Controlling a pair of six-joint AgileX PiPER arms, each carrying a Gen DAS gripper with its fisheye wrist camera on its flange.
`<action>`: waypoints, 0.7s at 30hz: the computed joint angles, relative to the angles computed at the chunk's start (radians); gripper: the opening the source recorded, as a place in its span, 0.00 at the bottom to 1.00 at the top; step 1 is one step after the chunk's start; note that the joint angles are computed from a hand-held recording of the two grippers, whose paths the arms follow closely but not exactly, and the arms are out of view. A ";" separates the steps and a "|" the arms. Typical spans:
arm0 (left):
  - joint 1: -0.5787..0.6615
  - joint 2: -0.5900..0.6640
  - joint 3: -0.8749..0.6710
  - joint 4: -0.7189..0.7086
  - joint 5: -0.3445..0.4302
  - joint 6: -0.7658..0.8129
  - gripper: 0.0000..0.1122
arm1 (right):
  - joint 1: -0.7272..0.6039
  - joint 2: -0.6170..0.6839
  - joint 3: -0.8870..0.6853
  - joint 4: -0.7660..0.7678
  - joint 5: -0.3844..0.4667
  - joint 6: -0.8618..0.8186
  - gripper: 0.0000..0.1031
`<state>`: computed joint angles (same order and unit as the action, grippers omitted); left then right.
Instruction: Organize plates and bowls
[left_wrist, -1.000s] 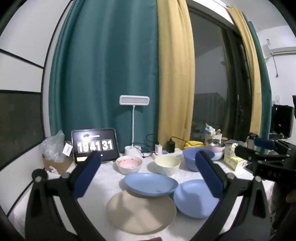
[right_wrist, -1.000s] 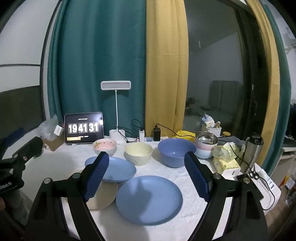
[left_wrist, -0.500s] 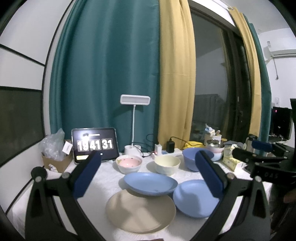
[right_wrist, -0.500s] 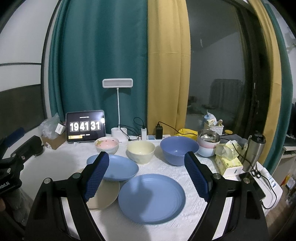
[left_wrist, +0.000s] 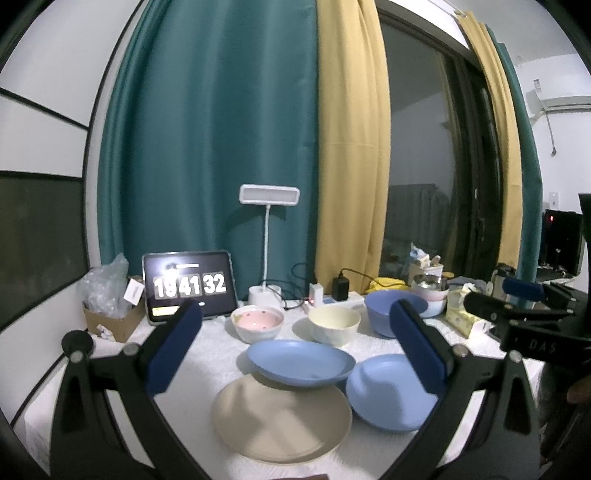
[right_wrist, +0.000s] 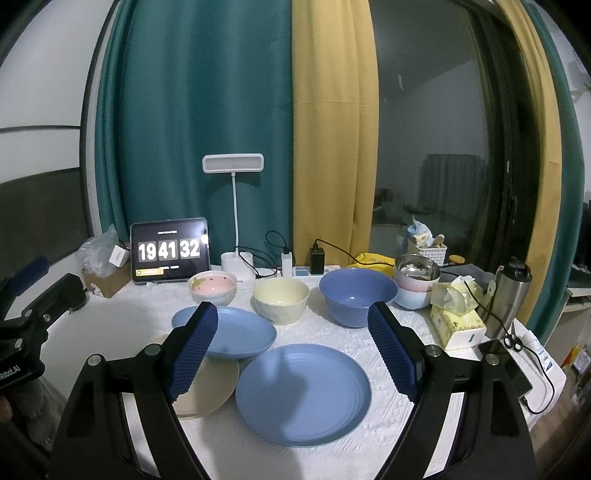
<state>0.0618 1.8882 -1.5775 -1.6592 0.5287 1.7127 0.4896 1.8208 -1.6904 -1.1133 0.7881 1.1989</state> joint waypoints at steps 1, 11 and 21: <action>0.000 0.003 -0.006 0.003 -0.002 -0.005 0.91 | -0.002 -0.003 0.006 -0.001 -0.003 0.002 0.84; 0.002 0.005 0.003 -0.023 -0.003 0.019 0.91 | -0.001 0.004 -0.007 0.007 0.002 -0.006 0.84; 0.001 0.025 -0.023 -0.014 -0.017 0.002 0.91 | -0.001 0.009 -0.017 0.017 0.005 -0.014 0.84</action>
